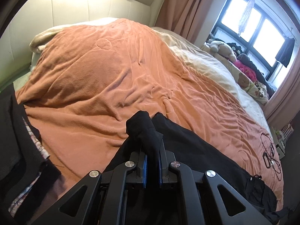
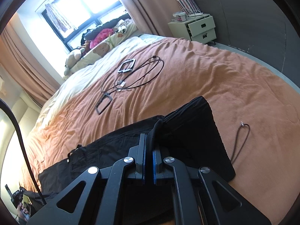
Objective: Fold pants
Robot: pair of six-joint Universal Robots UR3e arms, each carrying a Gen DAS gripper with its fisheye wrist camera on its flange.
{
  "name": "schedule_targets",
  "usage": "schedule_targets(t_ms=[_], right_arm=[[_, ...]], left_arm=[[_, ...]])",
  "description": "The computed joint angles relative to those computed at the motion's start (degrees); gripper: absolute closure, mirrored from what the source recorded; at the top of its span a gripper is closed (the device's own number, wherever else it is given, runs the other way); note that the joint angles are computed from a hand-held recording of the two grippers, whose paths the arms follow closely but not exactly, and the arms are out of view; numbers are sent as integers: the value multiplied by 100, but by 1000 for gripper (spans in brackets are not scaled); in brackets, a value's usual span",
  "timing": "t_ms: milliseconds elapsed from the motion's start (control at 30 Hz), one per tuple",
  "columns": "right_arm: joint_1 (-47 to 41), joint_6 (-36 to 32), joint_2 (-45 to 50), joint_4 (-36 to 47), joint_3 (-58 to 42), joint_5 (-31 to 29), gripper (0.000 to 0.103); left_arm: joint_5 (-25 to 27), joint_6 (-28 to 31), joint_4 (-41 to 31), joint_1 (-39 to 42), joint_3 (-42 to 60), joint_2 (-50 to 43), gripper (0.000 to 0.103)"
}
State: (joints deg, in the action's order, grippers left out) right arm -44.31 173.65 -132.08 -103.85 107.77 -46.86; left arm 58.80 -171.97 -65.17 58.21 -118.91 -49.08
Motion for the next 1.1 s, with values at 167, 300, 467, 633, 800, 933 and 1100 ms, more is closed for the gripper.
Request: schedule_targets(t_ms=[167,300,467,633,800,933,1100], right_arm=[[1348,1120,1271,-1804,-62,-1173,101],[1928,1586,2008,-2387,-251,-1764,101],[2528,1923,2938,-2912,-637,-2474,101],[2860,2243,3516,-3148,-915,-2816,101],[2739,1918,3352,-3156,-830,-2446,51],[2416,1600,2776,-3359,-388,-2086,26],[1973,776,2316,-2863,-209,-1808,26]], left_arm=[[949,-903,1800,-1279,56,-1592,94],[1330,-1248,2454,-1817,343,-2594,94],[1695,-1464,2941,-2259,684,-3529,94],[1503,-1461,2738,-2310,1079,-4056,90],[1348,-1137,2510,-2132,1102,-3775,36],[1192,-735,2455,-1838,994,-3352,20],[1879,-11,2486,-2174,1089,-3456,23]])
